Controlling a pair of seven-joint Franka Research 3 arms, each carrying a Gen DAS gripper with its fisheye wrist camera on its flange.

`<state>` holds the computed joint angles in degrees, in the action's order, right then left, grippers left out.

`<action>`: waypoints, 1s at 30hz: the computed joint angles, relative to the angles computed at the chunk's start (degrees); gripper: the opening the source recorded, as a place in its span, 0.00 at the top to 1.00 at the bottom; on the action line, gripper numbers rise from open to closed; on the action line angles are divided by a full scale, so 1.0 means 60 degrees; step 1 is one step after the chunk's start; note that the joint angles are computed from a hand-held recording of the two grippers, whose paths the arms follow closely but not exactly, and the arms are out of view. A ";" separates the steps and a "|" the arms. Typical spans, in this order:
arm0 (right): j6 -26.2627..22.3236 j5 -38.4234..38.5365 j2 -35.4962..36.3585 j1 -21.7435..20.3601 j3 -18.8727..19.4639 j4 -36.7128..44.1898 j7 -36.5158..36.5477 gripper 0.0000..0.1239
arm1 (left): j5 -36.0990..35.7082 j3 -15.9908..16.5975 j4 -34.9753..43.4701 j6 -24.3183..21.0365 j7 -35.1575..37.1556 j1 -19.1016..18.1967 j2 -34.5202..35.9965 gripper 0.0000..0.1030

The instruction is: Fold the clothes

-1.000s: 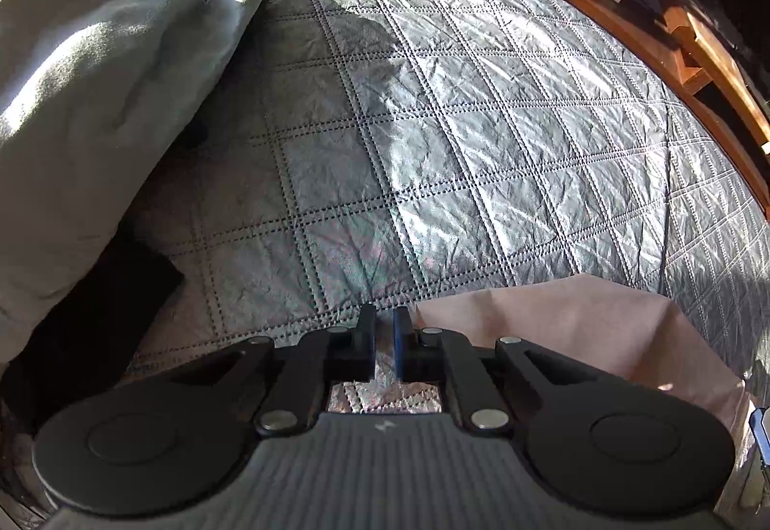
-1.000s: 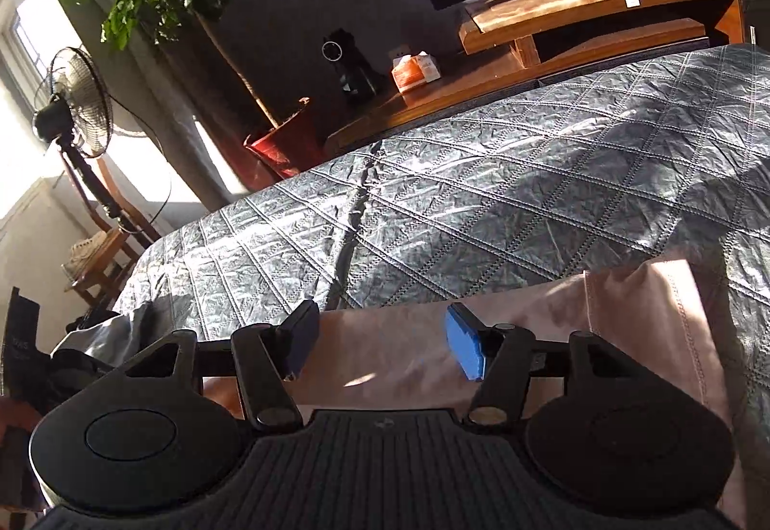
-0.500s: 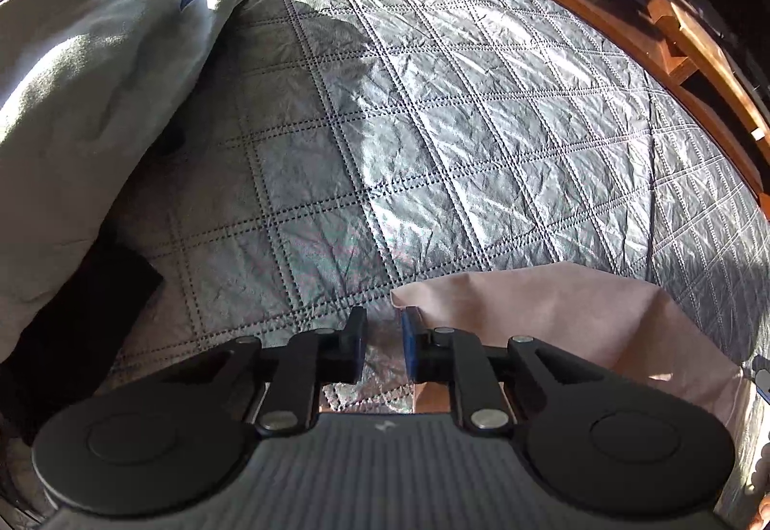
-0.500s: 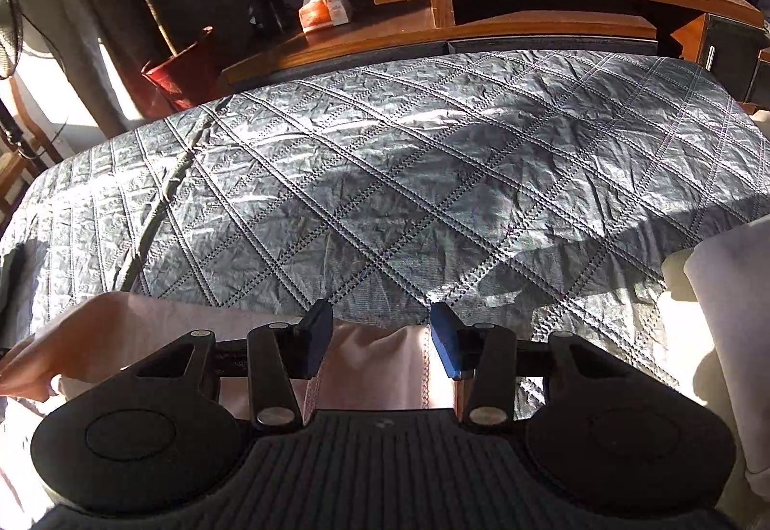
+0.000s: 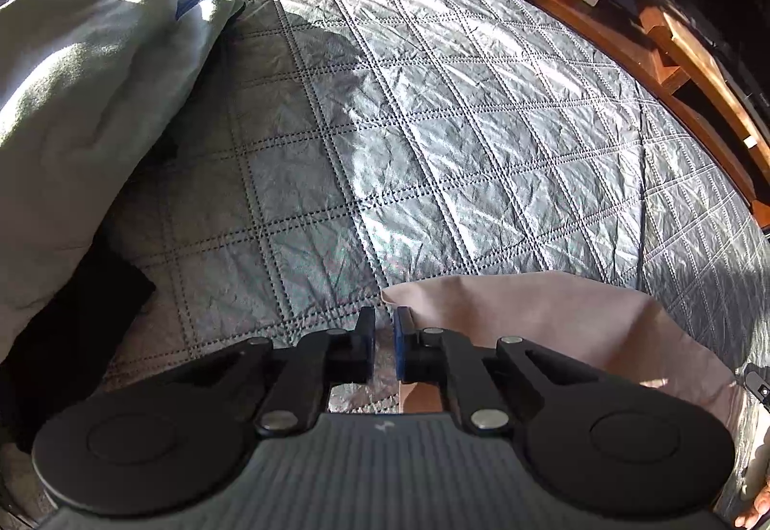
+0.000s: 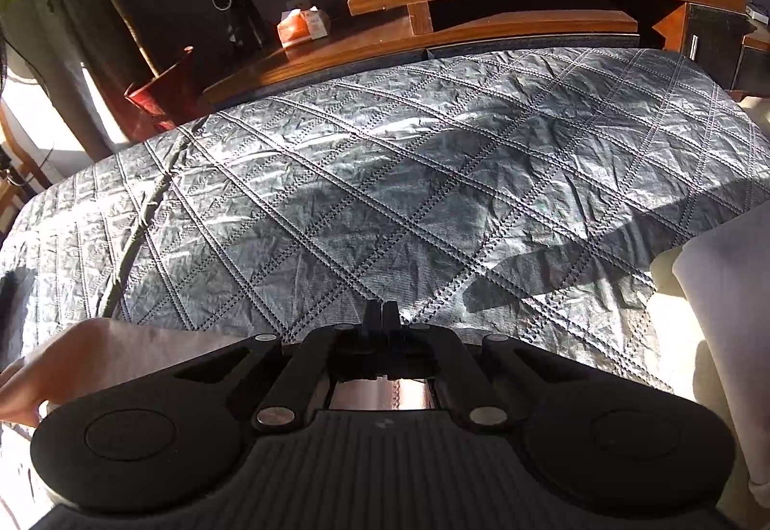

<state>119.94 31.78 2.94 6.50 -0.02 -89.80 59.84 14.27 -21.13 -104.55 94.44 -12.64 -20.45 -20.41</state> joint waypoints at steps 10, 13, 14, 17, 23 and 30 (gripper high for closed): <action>-0.1196 -0.0066 0.0340 -0.0174 0.0015 0.0616 -0.0308 0.70 | -0.0046 0.0025 -0.0115 0.0157 0.0066 0.0012 -0.0116 0.93; -0.0942 -0.0467 0.0245 -0.0034 0.0062 0.0469 -0.0278 0.73 | -0.0048 0.0014 -0.0096 0.0140 0.0094 0.0010 -0.0093 0.93; -0.0862 -0.0528 0.0187 -0.0003 0.0072 0.0389 -0.0352 0.95 | -0.0046 0.0014 -0.0098 0.0141 0.0096 0.0011 -0.0092 0.93; -0.0840 -0.0533 0.0060 0.0037 0.0069 0.0213 -0.0629 1.00 | -0.0020 0.0002 -0.0088 0.0137 0.0094 0.0015 -0.0079 0.93; -0.0052 -0.0069 -0.0238 0.0002 -0.0039 -0.0246 -0.0347 1.00 | 0.0051 -0.0037 -0.0055 0.0030 -0.0007 0.0015 -0.0065 0.93; -0.1067 -0.0021 0.0156 -0.0215 -0.0097 0.0344 -0.0345 0.68 | 0.0005 -0.0009 -0.0090 0.0113 0.0042 -0.0001 -0.0076 0.93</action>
<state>113.54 31.65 3.87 5.21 -0.61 -87.74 57.77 14.30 -21.18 -105.09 95.12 -12.39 -20.45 -20.87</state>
